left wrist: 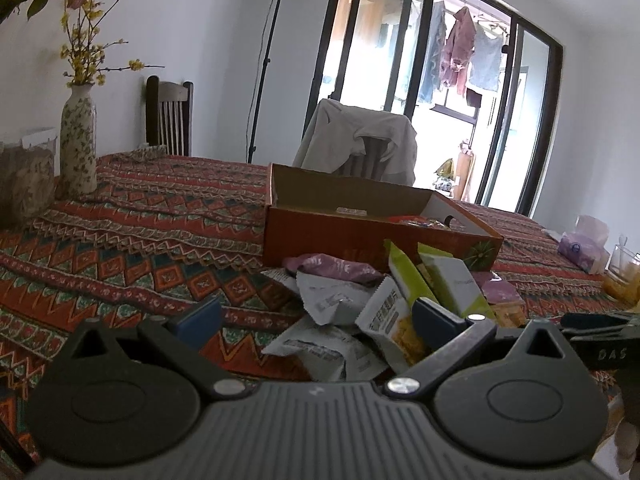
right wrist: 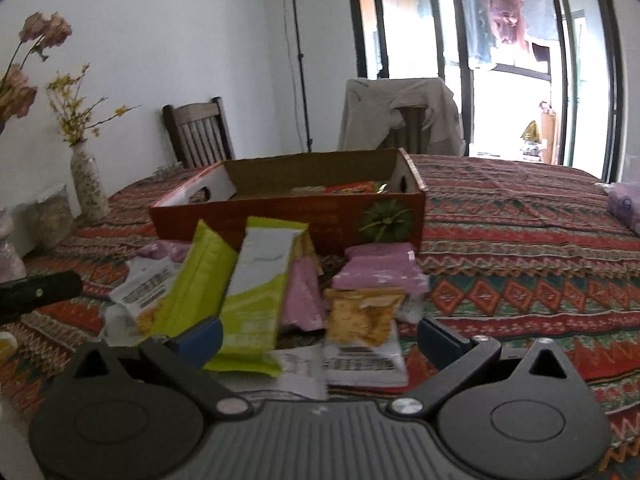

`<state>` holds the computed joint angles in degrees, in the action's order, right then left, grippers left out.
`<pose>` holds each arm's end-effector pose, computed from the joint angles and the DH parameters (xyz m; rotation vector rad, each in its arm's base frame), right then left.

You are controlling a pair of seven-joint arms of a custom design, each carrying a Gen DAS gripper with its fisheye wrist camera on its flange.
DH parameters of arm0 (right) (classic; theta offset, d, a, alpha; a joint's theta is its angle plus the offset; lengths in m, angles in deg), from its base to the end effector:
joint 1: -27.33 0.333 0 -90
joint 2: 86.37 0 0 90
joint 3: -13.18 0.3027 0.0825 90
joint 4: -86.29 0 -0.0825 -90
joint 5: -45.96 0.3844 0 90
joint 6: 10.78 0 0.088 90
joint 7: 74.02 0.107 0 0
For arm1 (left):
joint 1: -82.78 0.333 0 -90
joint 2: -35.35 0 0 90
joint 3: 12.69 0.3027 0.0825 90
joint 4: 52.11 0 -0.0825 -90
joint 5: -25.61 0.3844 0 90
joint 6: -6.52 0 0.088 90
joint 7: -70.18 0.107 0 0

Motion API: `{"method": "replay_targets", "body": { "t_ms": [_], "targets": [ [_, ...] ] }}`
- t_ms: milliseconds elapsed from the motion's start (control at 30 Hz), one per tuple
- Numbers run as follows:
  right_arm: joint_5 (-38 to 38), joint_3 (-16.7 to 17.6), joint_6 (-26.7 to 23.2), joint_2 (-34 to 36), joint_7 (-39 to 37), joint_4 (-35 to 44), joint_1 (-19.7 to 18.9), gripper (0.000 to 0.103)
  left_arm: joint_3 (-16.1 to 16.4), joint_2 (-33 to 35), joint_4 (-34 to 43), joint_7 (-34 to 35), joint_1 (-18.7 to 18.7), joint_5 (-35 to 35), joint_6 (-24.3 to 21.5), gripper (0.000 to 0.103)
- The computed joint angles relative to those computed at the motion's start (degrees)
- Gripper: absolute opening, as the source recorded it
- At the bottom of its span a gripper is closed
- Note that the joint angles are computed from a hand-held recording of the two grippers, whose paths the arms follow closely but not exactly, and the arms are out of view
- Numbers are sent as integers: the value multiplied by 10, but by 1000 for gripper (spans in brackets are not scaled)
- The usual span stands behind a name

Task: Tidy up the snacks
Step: 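Grasp the white-and-green printed packet with the right gripper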

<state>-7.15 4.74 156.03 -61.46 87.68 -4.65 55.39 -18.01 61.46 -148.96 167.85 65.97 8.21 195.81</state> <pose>0.6471 0.3012 0.4580 -1.5420 1.6163 -0.7605 0.6692 -0.2256 0.4621 -1.4718 1.7159 -1.2727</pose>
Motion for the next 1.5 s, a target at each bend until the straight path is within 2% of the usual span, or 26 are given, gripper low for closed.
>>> {"method": "replay_targets", "body": {
  "t_ms": [133, 333, 533, 567, 667, 767, 833, 900, 1000, 1200, 1333, 1500],
  "targets": [
    [24, 11, -7, 16, -25, 18, -4, 103, -2, -2, -5, -1, 4, -1, 1, 103],
    [29, -5, -20, 46, -17, 64, 10, 103, -15, 5, 2, -4, 21, 0, -3, 103],
    [102, 21, -59, 114, -110, 169, -4, 91, -10, 13, 11, -11, 20, 0, -12, 103],
    [117, 23, -65, 124, -122, 185, -5, 88, -7, 13, 11, -13, 19, 1, -13, 103],
    [166, 31, -91, 160, -161, 239, -8, 70, -1, 13, 11, -17, 16, 2, -13, 103],
    [200, 28, -108, 181, -176, 267, -6, 58, 7, 13, 12, -22, 11, 2, -15, 103],
    [215, 28, -98, 181, -185, 262, -8, 51, 12, 14, 14, -26, 8, 2, -17, 103],
    [211, 14, -88, 179, -182, 255, 1, 39, 17, 16, 17, -29, 4, 3, -21, 103],
    [191, -11, -75, 168, -157, 236, 18, 38, 19, 18, 21, -33, 2, 8, -25, 103],
    [108, -72, -31, 138, -48, 184, 53, 38, 44, 21, 26, -47, -20, 15, -30, 103],
    [33, -106, -12, 111, 32, 145, 73, 38, 75, 25, 36, -65, -45, 24, -44, 103],
    [-67, -131, -2, 74, 133, 98, 89, 38, 94, 39, 63, -93, -60, 49, -73, 103]
  ]
}}
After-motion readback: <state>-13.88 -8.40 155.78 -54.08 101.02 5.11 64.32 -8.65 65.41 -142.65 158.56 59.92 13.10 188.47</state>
